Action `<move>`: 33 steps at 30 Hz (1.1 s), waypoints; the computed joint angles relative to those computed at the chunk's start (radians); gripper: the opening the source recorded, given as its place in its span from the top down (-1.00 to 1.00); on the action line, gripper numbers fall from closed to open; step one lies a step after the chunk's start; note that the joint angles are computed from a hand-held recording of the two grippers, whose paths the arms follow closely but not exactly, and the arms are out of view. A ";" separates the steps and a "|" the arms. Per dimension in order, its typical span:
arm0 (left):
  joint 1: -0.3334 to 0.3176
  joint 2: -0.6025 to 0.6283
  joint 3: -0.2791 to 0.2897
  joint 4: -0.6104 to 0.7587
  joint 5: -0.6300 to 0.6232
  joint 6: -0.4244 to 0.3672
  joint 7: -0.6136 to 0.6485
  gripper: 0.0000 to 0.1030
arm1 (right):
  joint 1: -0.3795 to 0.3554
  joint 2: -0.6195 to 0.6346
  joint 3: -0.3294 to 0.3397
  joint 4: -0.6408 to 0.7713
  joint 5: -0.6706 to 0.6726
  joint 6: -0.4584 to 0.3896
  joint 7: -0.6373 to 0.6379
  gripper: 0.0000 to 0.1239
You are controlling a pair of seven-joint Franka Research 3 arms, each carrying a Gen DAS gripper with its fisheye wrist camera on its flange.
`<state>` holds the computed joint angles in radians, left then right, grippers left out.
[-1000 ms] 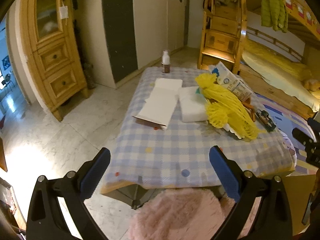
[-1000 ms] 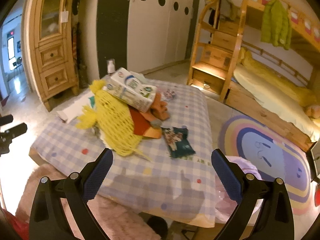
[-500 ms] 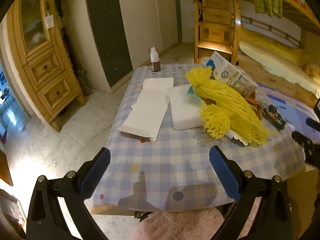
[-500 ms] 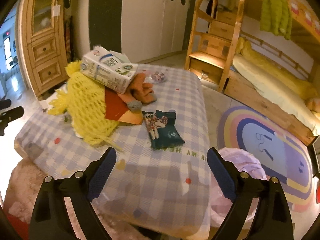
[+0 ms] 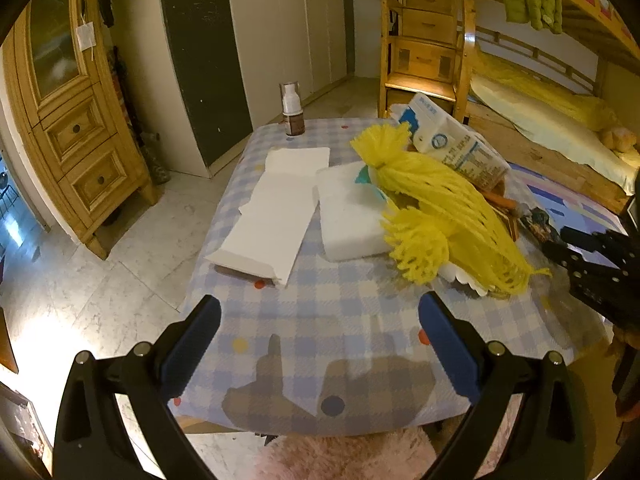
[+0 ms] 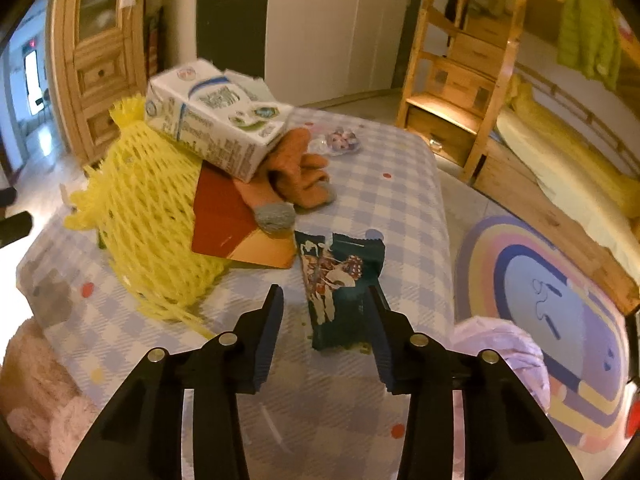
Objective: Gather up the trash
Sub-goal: 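Reach the right tool to the green snack wrapper and grasp it, then lift the wrapper with the right tool while the left tool grasps the milk carton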
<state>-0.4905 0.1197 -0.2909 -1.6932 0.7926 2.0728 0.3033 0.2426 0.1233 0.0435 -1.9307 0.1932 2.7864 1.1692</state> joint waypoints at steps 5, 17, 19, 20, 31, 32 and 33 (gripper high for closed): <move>-0.001 -0.024 -0.004 -0.027 0.003 0.010 -0.019 -0.87 | 0.009 -0.004 -0.017 -0.008 -0.074 0.010 0.074 0.63; 0.009 -0.060 -0.025 -0.058 -0.005 0.036 -0.012 -0.87 | -0.012 -0.098 0.014 -0.023 0.131 -0.036 -0.042 0.88; 0.007 -0.047 -0.025 -0.031 0.006 0.036 -0.003 -0.87 | -0.008 -0.108 0.015 -0.013 0.179 -0.048 -0.073 0.88; 0.005 -0.041 -0.024 -0.018 0.015 0.035 0.002 -0.87 | -0.006 -0.109 0.015 -0.009 0.183 -0.045 -0.072 0.88; -0.044 0.178 0.052 0.302 0.112 0.073 0.143 -0.87 | -0.003 -0.028 0.006 0.080 0.125 -0.050 0.049 0.88; -0.046 0.206 0.063 0.339 0.105 0.086 0.159 -0.86 | -0.001 -0.014 0.005 0.094 0.113 -0.051 0.064 0.88; -0.048 0.235 0.073 0.375 0.094 0.107 0.179 -0.84 | -0.001 -0.005 0.005 0.103 0.108 -0.053 0.071 0.88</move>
